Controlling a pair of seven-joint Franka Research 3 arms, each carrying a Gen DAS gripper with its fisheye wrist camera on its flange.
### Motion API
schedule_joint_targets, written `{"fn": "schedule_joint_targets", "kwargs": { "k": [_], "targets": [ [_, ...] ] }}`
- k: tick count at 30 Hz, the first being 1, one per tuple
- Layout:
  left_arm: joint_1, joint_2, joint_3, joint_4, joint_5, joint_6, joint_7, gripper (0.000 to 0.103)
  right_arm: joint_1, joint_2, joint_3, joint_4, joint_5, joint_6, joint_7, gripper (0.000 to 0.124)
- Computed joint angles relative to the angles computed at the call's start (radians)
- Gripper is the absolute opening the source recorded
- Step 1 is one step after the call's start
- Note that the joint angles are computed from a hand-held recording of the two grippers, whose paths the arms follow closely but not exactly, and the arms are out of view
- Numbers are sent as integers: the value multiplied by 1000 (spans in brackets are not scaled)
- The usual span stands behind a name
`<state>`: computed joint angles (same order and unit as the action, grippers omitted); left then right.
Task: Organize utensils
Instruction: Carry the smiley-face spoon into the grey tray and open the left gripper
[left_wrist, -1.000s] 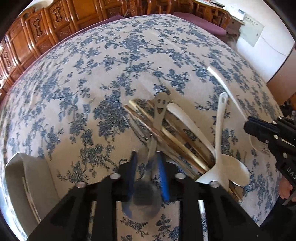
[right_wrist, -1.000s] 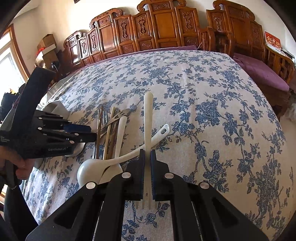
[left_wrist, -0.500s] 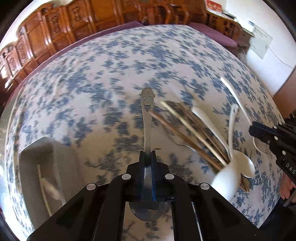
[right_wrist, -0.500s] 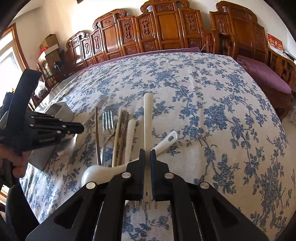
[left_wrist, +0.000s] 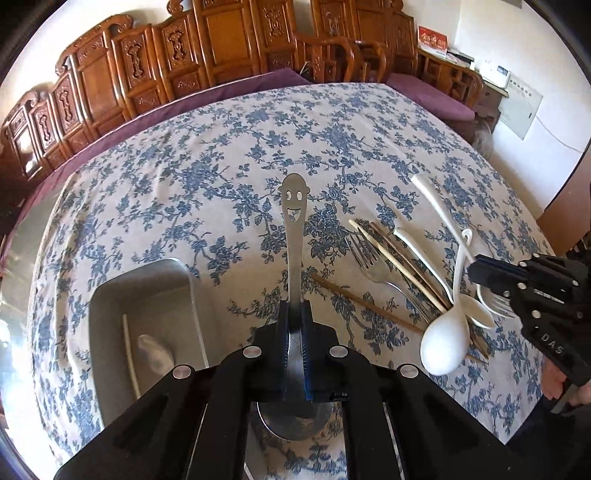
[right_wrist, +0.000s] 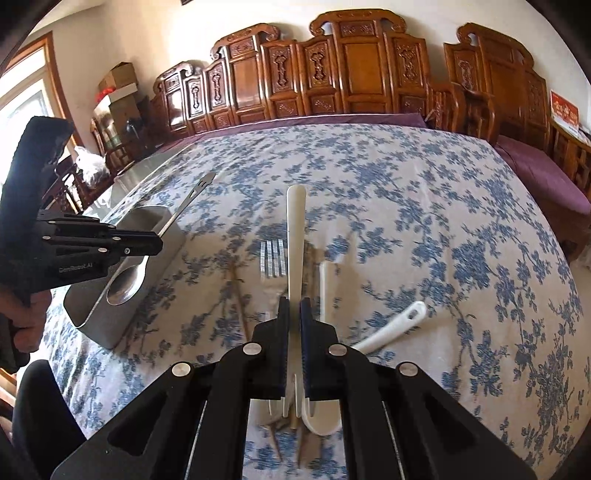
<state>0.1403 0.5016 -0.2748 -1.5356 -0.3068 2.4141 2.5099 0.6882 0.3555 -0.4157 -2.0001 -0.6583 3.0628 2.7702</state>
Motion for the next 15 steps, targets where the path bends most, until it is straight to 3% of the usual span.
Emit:
{"fn": "schedule_joint_targets", "kwargs": {
  "k": [15],
  "targets": [
    [72,-58,20,-15,-115,-23,96,5,-14,28,99,95,92,-44,-113,7]
  ]
}}
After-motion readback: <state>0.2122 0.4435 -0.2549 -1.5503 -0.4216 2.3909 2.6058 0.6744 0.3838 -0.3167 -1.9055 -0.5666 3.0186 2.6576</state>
